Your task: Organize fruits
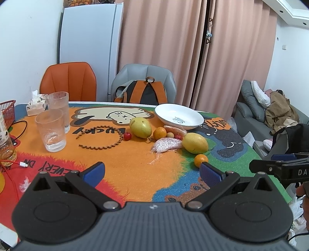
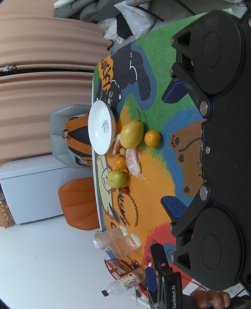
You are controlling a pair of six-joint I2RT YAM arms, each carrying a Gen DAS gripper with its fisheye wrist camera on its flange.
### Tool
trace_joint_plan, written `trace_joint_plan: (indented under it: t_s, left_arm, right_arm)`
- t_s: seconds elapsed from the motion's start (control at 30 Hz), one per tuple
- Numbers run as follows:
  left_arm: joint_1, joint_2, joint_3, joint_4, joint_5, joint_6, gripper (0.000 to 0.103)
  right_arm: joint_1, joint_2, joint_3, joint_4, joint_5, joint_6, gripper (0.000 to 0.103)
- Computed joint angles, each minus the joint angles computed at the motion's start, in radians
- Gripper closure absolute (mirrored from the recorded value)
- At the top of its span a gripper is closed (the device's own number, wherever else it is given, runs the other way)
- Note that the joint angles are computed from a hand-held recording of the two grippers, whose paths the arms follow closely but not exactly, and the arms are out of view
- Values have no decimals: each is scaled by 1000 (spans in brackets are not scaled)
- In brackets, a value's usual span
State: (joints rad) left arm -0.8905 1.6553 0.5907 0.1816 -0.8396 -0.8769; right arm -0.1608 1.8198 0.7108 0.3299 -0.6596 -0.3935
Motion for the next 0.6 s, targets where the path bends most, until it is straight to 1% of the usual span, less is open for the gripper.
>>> trace_joint_plan:
  t_s: [0.4, 0.6]
  left_arm:
    - [-5, 4, 1, 5, -3, 3, 0]
    - [-11, 5, 0, 10, -9, 1, 0]
  right_arm:
    - [-4, -10, -10, 1, 4, -8, 0]
    - [8, -4, -12, -1, 23, -18, 0]
